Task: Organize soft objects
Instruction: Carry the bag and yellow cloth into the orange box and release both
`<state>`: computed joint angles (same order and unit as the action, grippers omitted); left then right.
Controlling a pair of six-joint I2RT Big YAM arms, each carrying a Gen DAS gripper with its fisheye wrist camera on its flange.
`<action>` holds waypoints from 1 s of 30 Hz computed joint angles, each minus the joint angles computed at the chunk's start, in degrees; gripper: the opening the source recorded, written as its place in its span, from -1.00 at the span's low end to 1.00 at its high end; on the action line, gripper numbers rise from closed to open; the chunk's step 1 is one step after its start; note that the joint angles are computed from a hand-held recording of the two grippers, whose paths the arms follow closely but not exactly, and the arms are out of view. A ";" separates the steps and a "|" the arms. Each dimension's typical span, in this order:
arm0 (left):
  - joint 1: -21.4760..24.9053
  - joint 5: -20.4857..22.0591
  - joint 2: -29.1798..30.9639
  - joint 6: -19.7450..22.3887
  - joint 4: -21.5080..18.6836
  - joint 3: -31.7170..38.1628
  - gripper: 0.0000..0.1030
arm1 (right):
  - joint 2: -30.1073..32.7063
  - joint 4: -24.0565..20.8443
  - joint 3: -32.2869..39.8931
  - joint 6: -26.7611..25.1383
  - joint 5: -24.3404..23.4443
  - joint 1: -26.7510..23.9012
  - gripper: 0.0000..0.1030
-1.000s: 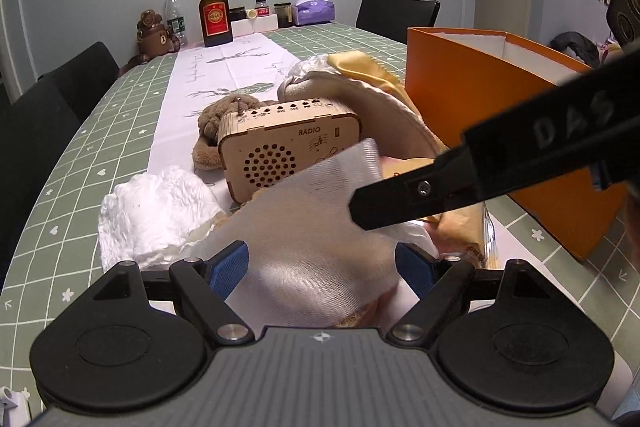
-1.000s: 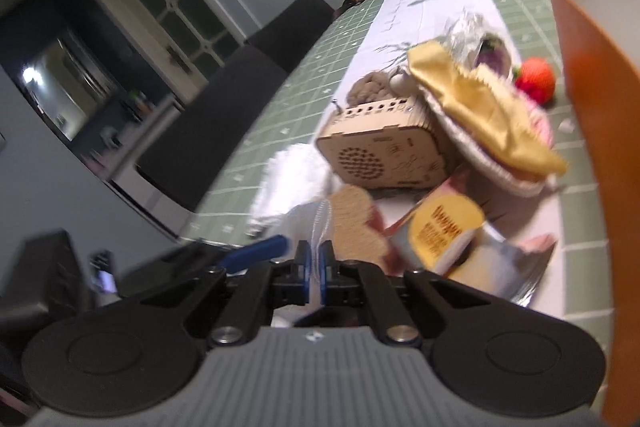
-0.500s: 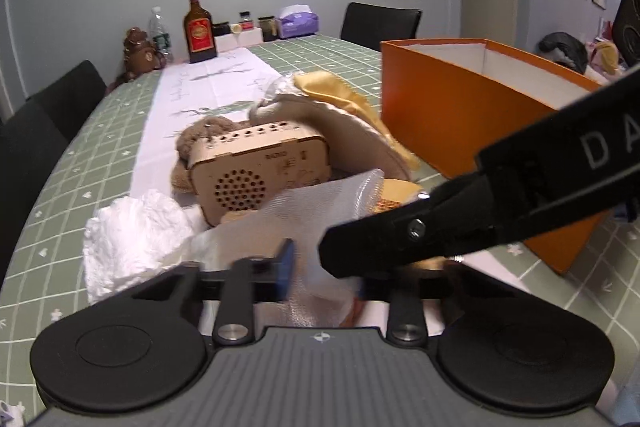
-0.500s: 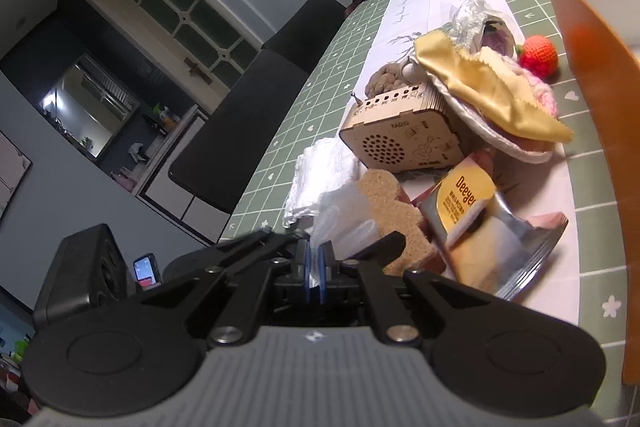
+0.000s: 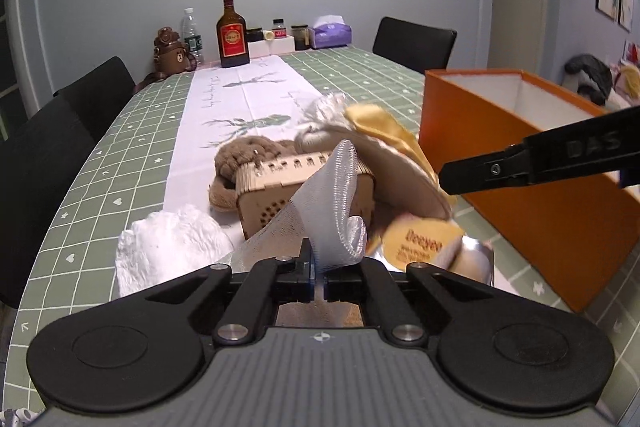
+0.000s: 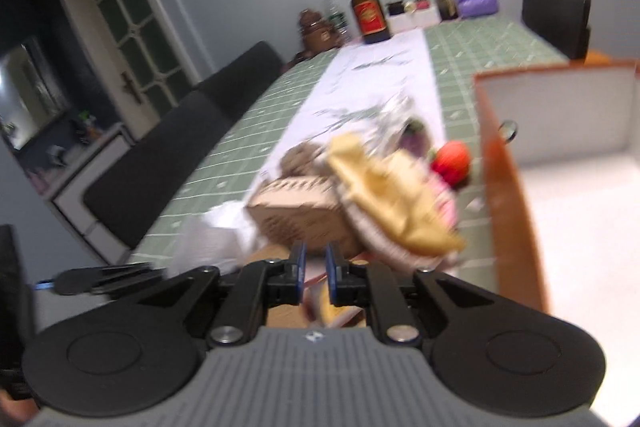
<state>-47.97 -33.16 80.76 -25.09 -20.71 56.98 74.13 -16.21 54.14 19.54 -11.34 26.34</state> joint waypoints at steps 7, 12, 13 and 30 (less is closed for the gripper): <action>1.59 1.87 -0.91 -1.71 0.54 0.42 -0.93 | 6.08 0.86 5.53 4.85 7.42 -0.49 -0.22; 1.65 0.62 -3.48 -1.75 1.37 -0.28 -0.93 | 11.80 -1.98 10.34 8.88 7.85 -1.31 -0.22; 1.79 0.40 -3.96 -1.51 1.52 -0.39 -0.93 | 12.63 -2.43 10.81 9.53 7.08 -1.48 -0.22; 0.81 -2.87 -4.50 -1.43 0.36 1.65 -0.93 | 7.92 -2.13 8.54 4.26 3.23 -1.74 -0.95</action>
